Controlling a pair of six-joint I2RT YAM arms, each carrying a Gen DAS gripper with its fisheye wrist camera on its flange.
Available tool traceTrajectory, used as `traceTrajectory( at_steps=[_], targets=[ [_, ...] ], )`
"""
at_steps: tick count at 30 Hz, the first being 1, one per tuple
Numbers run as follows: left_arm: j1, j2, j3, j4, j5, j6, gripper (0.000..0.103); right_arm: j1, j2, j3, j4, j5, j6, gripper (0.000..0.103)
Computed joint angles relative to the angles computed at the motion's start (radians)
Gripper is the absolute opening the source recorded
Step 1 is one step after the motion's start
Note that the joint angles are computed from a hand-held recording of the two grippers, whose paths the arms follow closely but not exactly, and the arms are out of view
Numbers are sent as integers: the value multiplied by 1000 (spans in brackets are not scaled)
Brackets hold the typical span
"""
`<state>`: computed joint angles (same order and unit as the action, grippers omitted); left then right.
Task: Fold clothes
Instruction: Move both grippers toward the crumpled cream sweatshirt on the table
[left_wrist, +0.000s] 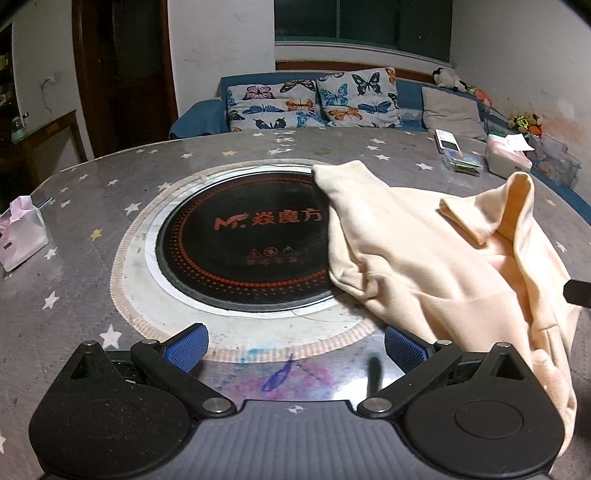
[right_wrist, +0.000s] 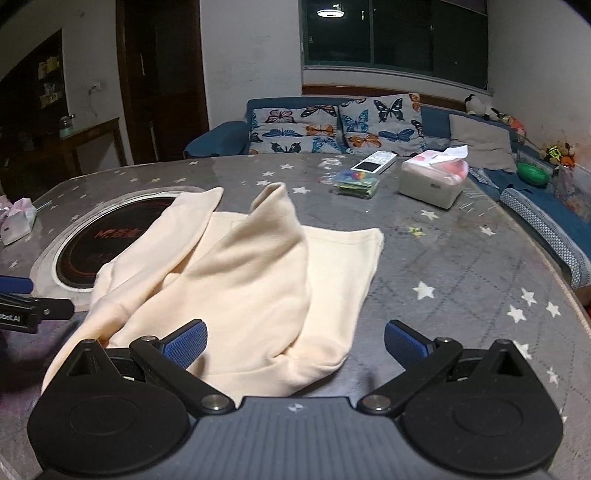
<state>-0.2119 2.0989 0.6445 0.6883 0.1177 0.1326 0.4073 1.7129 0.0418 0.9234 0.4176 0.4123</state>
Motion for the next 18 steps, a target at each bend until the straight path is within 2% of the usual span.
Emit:
traceTrajectory(
  at_steps=[18],
  targets=[
    [-48, -24, 2, -37, -16, -24, 103, 109, -1, 31, -76, 61, 94, 103]
  ],
)
